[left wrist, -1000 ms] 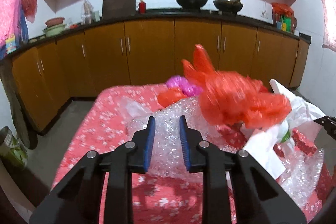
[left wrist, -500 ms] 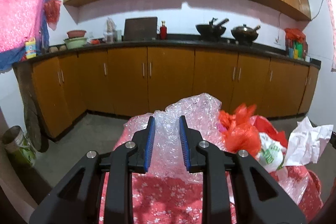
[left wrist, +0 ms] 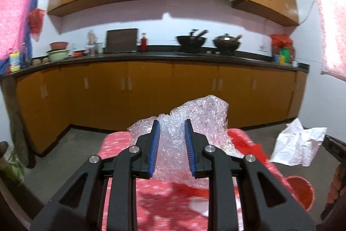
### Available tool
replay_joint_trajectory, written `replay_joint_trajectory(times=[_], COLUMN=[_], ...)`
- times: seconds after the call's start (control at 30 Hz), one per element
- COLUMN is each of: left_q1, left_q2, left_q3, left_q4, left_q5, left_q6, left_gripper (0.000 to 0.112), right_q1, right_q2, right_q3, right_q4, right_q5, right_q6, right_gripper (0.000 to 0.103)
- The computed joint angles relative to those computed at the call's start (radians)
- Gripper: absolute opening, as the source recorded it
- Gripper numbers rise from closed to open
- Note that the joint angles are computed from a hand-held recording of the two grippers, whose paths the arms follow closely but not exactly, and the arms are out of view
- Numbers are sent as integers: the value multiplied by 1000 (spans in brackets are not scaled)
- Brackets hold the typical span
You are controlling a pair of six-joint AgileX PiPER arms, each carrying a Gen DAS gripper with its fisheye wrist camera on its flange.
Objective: Collect trash
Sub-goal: 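Carry the white paper and bubble wrap over the orange basket with both tools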
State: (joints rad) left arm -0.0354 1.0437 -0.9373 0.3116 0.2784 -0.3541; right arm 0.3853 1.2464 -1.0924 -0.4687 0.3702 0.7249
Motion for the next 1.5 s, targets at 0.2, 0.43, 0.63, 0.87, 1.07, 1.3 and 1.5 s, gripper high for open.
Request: replay_joint_trajectory(times=[0.2,0.43,0.63,0.87,1.07,1.3,1.5], left_q1=[-292,-592,-749,-850,-912,-966,-966], left_q2=[80,283,534,837,1043,1278,1434], left_q3=[-46,-132,-309,-619,-837,-1112,-1326], left_q4=[438,706,644,450,420,382,333], left_q5=[51,117,146,233,368,553,664], left_q6=[-483,-820,-795,-661,-694,-676,-588], left_gripper=[24,24,24,24,24,24,24], right_q1=[-197,-621,-982,-1179,-1222,-1197,-1184], right_q2=[-99,-167,-89,92,266,456,581], right_q3=[94,216,295,316,285,236,172], right_q4=[156,778,1274,1587,1764,1933,1947], right_q5=[-16,-25,37,33,17,-18,-24], right_q6=[-175,-875,-1475,-1898,-2119,-2299,-2324], right_gripper=[3,3,3,3,3,3,3])
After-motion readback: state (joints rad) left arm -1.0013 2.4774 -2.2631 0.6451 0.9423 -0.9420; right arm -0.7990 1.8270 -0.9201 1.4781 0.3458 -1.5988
